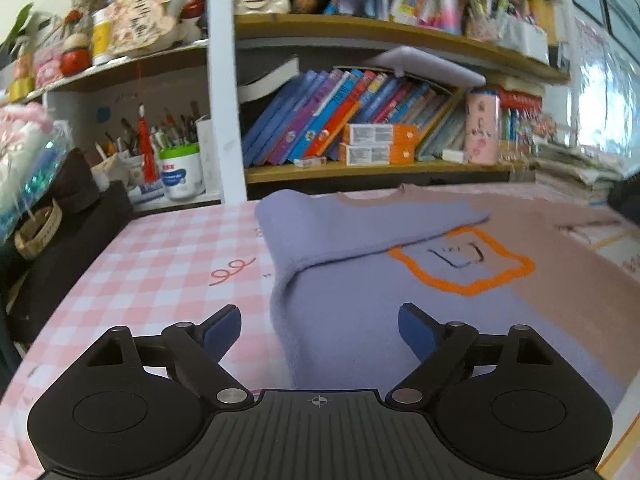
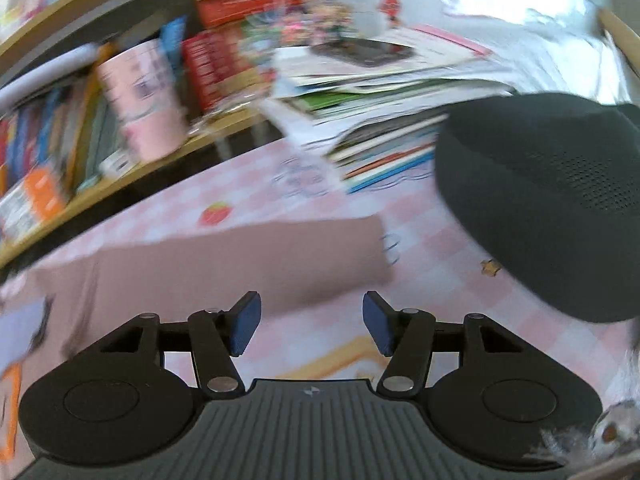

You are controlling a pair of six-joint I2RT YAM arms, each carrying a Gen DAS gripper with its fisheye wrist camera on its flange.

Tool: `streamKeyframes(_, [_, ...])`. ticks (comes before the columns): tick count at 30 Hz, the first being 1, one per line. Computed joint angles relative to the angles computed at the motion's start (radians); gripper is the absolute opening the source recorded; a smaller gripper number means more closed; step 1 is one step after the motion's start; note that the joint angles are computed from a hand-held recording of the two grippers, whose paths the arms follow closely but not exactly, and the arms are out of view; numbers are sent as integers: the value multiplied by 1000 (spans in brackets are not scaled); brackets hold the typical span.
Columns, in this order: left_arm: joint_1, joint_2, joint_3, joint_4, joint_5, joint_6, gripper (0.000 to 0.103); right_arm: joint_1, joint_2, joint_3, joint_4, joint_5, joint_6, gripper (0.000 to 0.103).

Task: Fold clothes
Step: 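Grasp the pink sleeve cuff with the right tool and lift it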

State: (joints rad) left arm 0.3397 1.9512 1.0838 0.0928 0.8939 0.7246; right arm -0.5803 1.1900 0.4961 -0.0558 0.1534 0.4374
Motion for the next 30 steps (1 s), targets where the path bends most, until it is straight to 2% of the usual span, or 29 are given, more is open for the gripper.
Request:
streamKeyframes(6, [-2,-21,-50,60,-5,27,91,-25,187,65,60,61,-6,54])
streamKeyframes(10, [-3,-29,-61,61,2,50,92,32,226,51,111,146,-35,53])
streamKeyframes(12, [-9,-29,-52,39,1,72,93,37,232,51,121,152,-40,52])
streamKeyframes(14, [-12,-30,-49,25,-1,89,93,20,239,61,121,132,-49,47])
streamKeyframes(16, [-10,-31,-52,21,3,97,93,3,240,66,125,109,-57,30])
streamKeyframes(17, [-10,-32,-55,26,4,96,93,-3,241,68,127,100,-57,25])
streamKeyframes(18, [-9,-32,-58,34,7,96,93,-8,243,69,132,87,-49,15])
streamKeyframes(19, [-8,-34,-63,40,12,97,93,-7,245,72,134,80,-23,10])
streamKeyframes(23, [-5,-40,-73,42,30,121,93,86,237,140,45,168,43,9])
streamKeyframes(26, [-7,-41,-70,17,35,150,94,190,164,192,12,187,31,8])
streamKeyframes(30, [-12,-49,-84,22,30,171,94,382,120,336,-28,223,-17,9])
